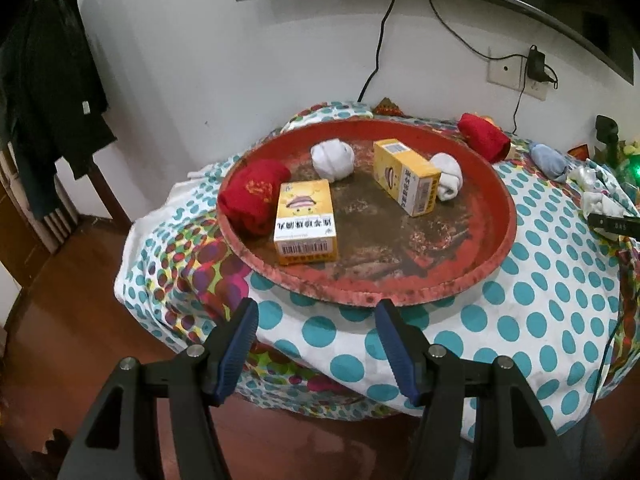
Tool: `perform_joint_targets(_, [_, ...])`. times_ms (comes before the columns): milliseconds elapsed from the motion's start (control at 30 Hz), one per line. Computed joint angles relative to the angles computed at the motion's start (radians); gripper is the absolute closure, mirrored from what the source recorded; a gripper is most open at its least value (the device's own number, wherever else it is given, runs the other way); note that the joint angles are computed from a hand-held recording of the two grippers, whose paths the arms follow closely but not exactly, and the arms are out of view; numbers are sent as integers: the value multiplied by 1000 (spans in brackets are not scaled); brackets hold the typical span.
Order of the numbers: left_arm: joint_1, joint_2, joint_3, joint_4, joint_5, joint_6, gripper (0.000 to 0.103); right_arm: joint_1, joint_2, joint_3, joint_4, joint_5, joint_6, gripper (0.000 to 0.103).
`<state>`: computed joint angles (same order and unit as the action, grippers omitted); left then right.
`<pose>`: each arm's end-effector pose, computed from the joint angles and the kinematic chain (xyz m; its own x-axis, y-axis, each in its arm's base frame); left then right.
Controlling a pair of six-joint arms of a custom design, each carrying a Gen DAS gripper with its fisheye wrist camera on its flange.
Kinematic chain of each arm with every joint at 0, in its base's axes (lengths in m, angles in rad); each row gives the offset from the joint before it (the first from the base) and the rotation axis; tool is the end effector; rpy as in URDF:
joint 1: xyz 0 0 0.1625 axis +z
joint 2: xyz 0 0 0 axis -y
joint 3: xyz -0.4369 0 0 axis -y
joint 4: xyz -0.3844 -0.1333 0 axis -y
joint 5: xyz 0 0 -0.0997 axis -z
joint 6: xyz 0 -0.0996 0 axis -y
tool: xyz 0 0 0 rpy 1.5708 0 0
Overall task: Organize objects
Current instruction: 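Carry the large white sock with the right tool onto the red tray and release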
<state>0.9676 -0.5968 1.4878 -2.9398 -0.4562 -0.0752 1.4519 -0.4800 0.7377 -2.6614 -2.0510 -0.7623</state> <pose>-0.2203 -0.7125 0.1160 -0.6332 -0.1449 -0.7603 0.4574 0.7224 -0.5186 -0.0191 -0.8957 0.2806 -0.6627 -0.1398 0.7357 -0.5224 0.7901 -0.3205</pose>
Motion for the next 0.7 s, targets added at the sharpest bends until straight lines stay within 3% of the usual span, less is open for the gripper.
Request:
perform_joint_targets(267, [2,-11,11,-26,2,-23,41,34,-37,113,-27,-1,-12,60])
perform_joint_targets(700, [-2,-5,7,-19,91,-64,41,112,-68,236,-12,64,-23,59])
